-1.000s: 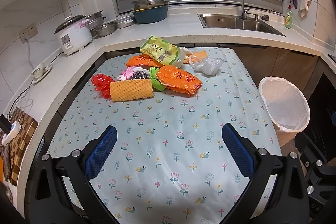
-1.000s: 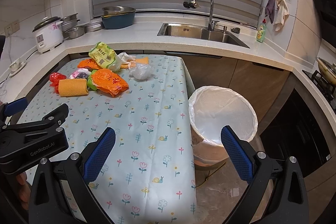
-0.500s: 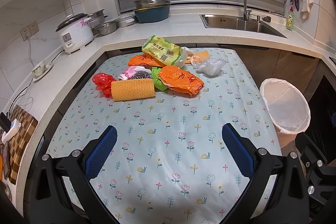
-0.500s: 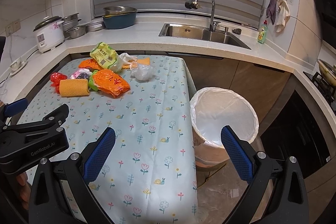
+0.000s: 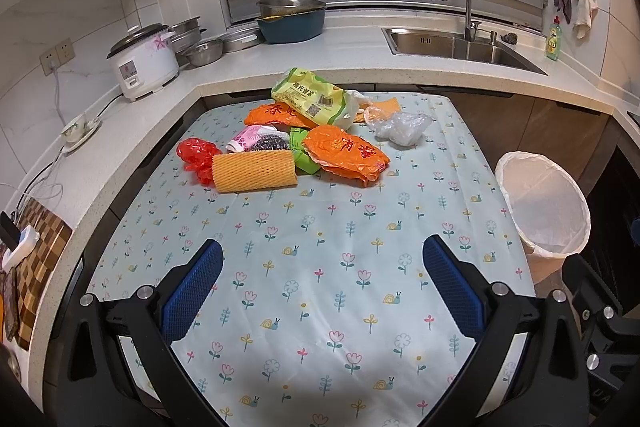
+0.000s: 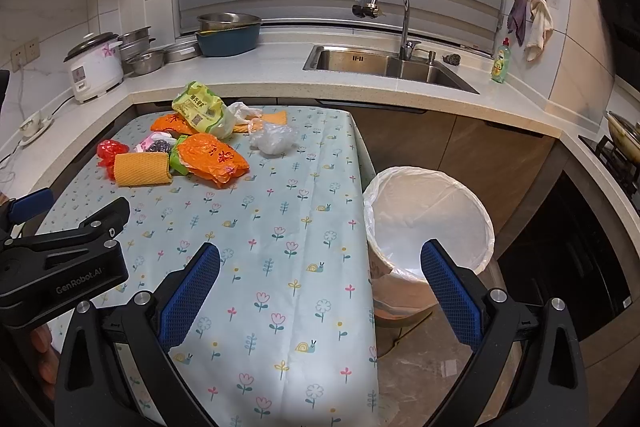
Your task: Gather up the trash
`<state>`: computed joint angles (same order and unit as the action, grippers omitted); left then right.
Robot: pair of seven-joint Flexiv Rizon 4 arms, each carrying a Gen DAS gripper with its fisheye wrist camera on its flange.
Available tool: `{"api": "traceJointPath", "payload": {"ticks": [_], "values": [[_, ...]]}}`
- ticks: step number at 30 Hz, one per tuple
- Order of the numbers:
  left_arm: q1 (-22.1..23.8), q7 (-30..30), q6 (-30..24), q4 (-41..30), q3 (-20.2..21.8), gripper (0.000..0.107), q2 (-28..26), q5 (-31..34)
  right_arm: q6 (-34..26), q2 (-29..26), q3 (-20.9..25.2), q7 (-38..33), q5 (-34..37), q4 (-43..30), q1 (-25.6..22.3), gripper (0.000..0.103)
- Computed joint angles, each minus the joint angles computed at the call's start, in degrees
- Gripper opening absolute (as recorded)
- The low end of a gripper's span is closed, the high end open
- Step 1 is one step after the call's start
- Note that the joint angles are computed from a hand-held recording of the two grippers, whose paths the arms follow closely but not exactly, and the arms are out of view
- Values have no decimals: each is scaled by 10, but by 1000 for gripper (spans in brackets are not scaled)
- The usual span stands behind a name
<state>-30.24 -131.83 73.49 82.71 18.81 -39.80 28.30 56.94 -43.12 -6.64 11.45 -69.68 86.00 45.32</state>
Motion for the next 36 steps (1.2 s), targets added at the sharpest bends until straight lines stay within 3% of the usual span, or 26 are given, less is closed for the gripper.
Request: {"api": "traceJointPath", "payload": {"ticks": [24,36], "values": [[13,16,8,1,-14,96,0,-16,-4,-6,-1,-1,9,-8,0,96],[42,45,36,-21,-6,95,-33,-58,-15,-58,-16,-50,65,-85,3,96]]}}
